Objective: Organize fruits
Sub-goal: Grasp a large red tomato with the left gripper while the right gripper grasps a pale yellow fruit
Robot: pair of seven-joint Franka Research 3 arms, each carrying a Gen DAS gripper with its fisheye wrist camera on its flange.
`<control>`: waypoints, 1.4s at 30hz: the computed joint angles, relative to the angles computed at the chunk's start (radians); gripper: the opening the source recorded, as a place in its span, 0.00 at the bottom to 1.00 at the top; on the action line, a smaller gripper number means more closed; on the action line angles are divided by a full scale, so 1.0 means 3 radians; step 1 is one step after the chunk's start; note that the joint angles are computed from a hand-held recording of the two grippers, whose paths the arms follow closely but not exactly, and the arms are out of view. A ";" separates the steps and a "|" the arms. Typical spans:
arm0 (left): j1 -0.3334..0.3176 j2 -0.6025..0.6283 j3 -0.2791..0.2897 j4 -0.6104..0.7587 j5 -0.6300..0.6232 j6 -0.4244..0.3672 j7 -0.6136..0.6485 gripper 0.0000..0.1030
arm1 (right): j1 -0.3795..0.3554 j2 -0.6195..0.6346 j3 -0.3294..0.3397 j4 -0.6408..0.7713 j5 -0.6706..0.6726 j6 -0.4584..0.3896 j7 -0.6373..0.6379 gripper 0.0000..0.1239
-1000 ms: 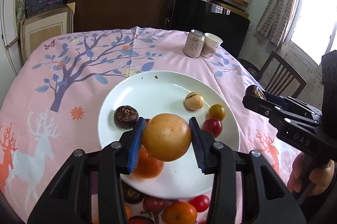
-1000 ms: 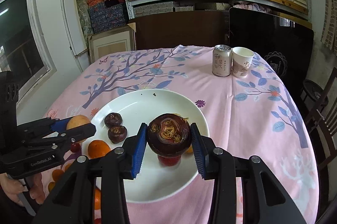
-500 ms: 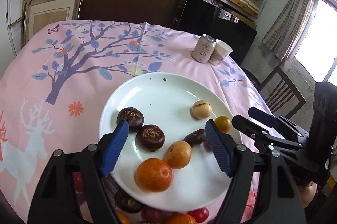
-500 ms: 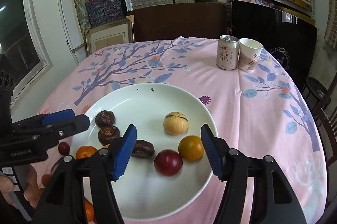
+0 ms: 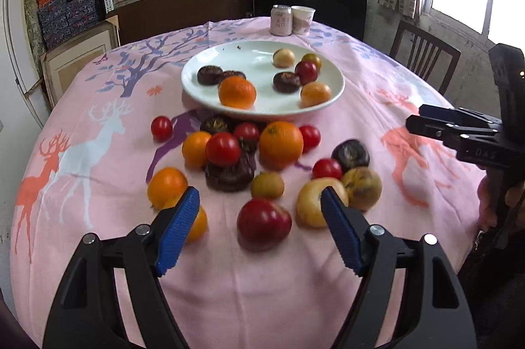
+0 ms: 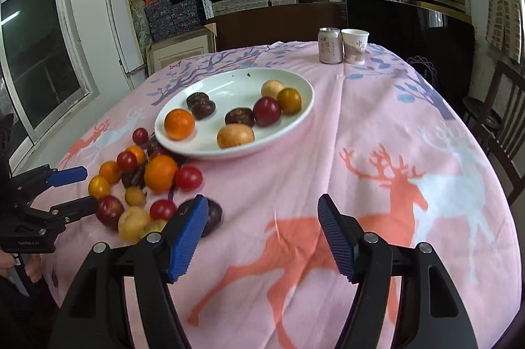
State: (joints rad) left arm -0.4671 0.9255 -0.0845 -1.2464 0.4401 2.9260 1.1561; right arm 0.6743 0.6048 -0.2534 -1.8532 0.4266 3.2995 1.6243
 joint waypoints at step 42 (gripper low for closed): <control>0.0086 0.0166 -0.0004 -0.0037 -0.0189 0.0363 -0.0283 0.39 | -0.0153 0.0350 0.0347 0.0744 -0.1071 -0.0967 0.0530 0.31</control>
